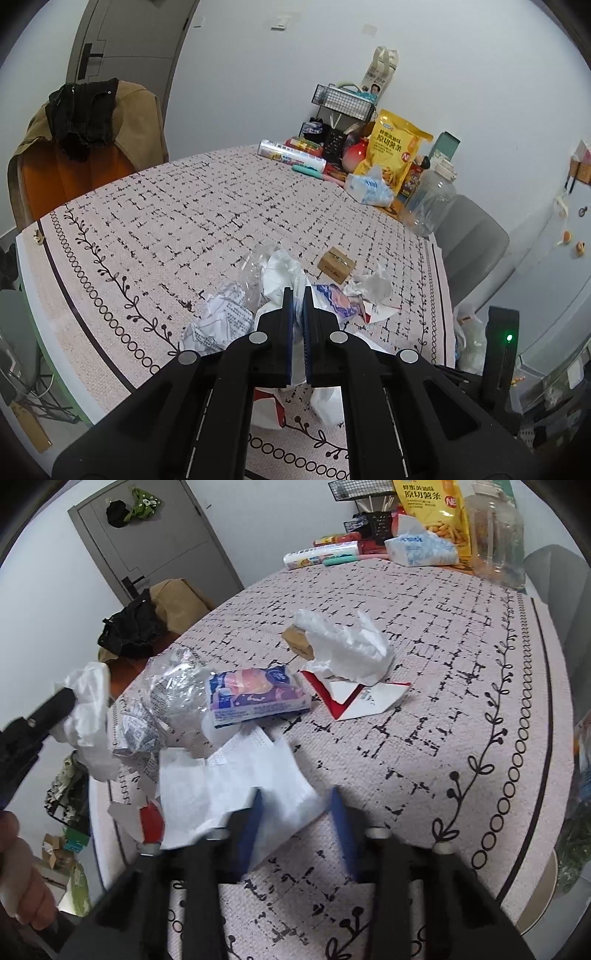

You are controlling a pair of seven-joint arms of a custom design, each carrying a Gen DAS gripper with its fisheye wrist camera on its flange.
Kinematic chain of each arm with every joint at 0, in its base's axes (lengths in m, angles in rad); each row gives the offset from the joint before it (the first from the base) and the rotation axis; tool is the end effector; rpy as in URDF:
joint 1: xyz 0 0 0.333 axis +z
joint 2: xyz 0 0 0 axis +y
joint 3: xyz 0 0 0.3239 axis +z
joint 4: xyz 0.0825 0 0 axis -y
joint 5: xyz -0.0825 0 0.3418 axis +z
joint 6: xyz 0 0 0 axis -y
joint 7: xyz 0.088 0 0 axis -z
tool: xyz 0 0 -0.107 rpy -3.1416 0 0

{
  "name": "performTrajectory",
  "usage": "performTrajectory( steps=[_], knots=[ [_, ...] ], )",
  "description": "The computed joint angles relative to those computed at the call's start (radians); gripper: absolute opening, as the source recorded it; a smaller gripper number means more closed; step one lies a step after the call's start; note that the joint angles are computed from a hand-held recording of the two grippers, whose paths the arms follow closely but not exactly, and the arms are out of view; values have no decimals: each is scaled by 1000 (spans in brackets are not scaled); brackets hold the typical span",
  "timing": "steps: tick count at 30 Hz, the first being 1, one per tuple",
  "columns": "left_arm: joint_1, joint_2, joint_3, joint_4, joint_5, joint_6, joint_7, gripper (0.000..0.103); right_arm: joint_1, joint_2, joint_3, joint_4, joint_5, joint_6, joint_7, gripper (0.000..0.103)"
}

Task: Collect trash
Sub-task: 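Grasp a white tissue with the right tool while the left tool holds its tissue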

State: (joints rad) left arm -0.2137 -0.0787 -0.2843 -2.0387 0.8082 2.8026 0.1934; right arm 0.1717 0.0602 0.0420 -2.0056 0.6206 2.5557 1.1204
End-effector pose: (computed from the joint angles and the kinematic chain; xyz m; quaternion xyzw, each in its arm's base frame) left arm 0.4538 -0.2917 0.5874 -0.6893 0.5555 -0.4096 0.2203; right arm 0.5574 0.1121 0.5063 -0.7399 0.5899 -0.0410 0.3208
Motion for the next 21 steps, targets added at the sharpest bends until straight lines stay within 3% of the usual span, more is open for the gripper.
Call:
performTrajectory(
  steps=[1,4,13,21],
  knots=[
    [-1,2,0,1,-2,0,3,5,-4,-1,0,2,21,-14,-12,12],
    [-5,5,-2,8,-1,2,5,5,-6,-18,-2,-12,45,7,-27,4],
    [-35,31,-12,66,21,-12,22,5,-2,-139,-45,-66,160,56,-129,3],
    [-103,117,3,172,24,-14,77,5,-11,-223,-108,-101,191,77,-156,3]
  ],
)
